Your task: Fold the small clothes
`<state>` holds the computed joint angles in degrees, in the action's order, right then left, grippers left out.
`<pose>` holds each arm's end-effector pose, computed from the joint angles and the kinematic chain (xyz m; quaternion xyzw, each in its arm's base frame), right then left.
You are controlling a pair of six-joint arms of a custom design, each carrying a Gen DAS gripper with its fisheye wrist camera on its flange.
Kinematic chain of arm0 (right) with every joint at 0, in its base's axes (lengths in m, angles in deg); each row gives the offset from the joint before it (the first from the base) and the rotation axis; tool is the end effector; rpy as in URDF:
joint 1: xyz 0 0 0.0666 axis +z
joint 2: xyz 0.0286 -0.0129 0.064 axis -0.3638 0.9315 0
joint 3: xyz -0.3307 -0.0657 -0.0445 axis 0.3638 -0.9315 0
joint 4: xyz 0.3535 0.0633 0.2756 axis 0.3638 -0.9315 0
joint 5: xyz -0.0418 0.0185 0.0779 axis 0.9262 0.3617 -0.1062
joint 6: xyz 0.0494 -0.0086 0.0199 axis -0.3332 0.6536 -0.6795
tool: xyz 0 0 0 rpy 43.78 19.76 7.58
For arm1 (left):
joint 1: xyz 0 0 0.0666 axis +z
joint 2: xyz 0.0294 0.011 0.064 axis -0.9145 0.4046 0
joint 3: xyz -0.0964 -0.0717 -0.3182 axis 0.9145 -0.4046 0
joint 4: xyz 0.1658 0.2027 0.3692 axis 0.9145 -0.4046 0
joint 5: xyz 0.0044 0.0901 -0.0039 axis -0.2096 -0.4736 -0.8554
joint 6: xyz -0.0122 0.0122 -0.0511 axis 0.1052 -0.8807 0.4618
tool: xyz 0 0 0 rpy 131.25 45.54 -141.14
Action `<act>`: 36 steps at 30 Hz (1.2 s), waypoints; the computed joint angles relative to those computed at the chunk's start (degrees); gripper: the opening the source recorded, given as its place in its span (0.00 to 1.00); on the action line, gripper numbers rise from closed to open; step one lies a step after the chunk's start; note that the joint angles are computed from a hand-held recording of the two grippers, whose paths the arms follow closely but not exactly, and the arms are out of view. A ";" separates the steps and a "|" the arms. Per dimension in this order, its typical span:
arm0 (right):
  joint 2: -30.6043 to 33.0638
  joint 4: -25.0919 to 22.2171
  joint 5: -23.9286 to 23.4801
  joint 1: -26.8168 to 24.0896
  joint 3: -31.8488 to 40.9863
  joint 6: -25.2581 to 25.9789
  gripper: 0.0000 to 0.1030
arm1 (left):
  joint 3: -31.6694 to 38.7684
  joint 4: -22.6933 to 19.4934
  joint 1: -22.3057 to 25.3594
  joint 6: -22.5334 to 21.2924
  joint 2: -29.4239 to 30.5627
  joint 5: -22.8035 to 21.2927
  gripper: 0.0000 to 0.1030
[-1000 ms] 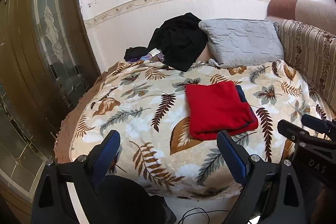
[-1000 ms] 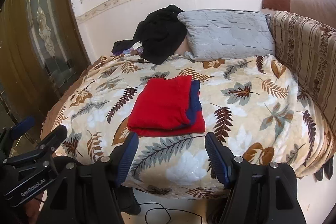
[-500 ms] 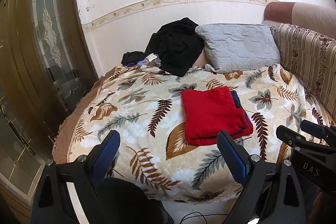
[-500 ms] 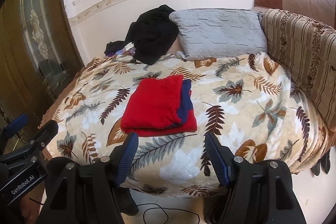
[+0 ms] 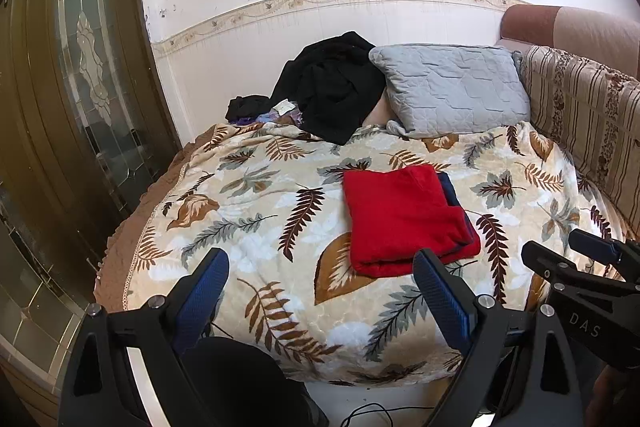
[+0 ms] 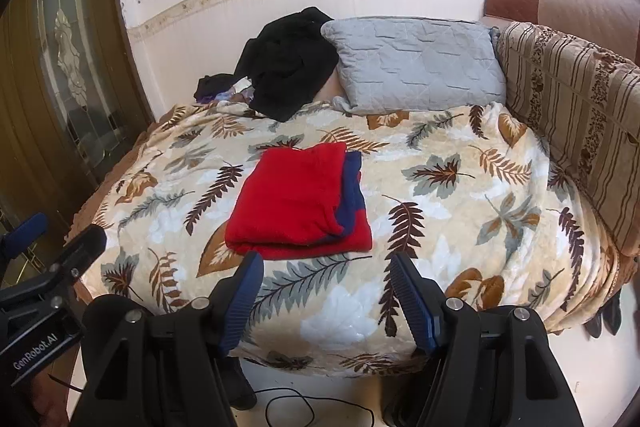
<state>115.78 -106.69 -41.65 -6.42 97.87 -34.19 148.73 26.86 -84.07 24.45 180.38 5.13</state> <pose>0.6089 0.1583 0.5312 0.0204 0.9079 0.0676 0.4132 0.5974 -0.1800 0.5668 0.0259 0.8787 0.0830 0.4694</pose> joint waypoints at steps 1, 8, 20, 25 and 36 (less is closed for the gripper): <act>0.10 -0.09 0.21 0.03 0.13 -0.05 0.68 | -0.15 0.24 0.06 -0.06 -0.07 0.03 0.91; 1.01 -1.21 0.91 0.34 1.06 -0.25 0.68 | -0.23 0.02 0.72 0.42 0.03 1.25 0.91; 1.88 -2.13 1.36 0.67 1.78 -0.15 0.68 | 0.29 -0.68 1.34 0.98 0.61 1.81 0.91; 2.05 -2.47 1.37 0.70 2.01 -0.25 0.68 | 0.50 -0.96 1.65 1.31 0.92 2.21 0.91; 4.25 -4.08 3.15 0.90 4.44 0.43 0.68 | 0.84 -1.32 1.92 1.54 1.68 2.29 0.91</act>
<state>120.04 -110.77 -38.51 -5.52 102.31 -33.75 149.57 25.54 -82.15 26.00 182.06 7.42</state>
